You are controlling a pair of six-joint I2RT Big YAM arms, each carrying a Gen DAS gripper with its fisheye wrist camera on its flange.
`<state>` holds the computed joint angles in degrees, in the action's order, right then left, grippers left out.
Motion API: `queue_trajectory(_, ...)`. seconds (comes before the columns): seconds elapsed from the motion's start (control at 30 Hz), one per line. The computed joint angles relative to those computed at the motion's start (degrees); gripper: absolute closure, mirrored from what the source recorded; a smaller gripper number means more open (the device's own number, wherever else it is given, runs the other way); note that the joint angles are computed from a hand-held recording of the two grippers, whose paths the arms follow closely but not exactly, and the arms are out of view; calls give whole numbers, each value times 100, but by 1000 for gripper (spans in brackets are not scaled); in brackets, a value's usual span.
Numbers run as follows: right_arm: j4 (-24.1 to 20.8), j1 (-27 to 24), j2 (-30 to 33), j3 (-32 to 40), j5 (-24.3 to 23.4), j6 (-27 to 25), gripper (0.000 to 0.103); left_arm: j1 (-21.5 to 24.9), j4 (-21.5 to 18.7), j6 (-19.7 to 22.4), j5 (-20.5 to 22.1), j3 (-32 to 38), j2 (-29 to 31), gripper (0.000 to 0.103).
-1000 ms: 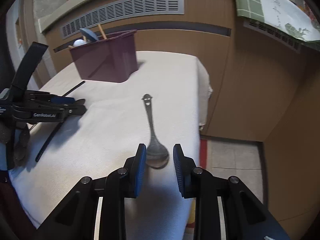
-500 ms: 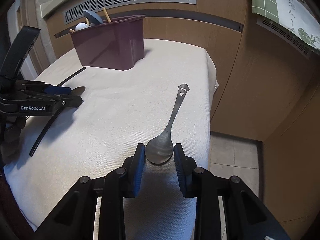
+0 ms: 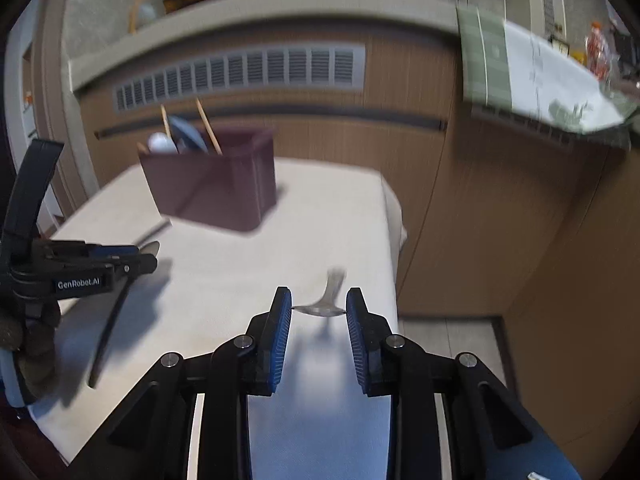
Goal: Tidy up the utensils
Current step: 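Carry the smiley spoon and brown spoon over the caddy and release both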
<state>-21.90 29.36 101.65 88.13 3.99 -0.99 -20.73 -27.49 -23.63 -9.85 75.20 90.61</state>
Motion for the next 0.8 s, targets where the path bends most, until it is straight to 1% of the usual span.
queue_trajectory(0.03,145,44,-78,-18,18,-58,78,28,214,26,-66,-158,-201,69)
queue_trajectory(0.13,341,138,-150,68,50,-171,78,67,569,115,-241,-375,-535,69)
queue_trajectory(0.27,248,204,-34,388,-35,-165,78,117,841,190,-335,-540,-809,69)
queue_trajectory(0.4,124,291,49,628,-42,-185,78,175,972,271,-375,-575,-964,70)
queue_trajectory(0.5,112,338,19,709,-56,-267,78,200,972,544,-404,-473,-1107,70)
queue_trajectory(0.57,18,367,7,940,-112,-360,78,297,876,862,-270,-144,-1140,70)
queue_trajectory(0.6,-27,375,10,1093,-142,-439,78,343,803,955,-207,18,-1159,70)
queue_trajectory(0.67,-54,416,21,1509,-113,-684,78,520,545,1168,120,588,-1055,70)
queue_trajectory(0.73,-189,435,116,2046,-163,-802,78,674,360,1285,415,1059,-901,70)
queue_trajectory(0.77,-384,435,244,2465,-229,-785,78,758,279,1410,519,1335,-760,70)
queue_trajectory(0.8,-592,438,367,2800,-285,-758,78,801,248,1512,526,1482,-667,70)
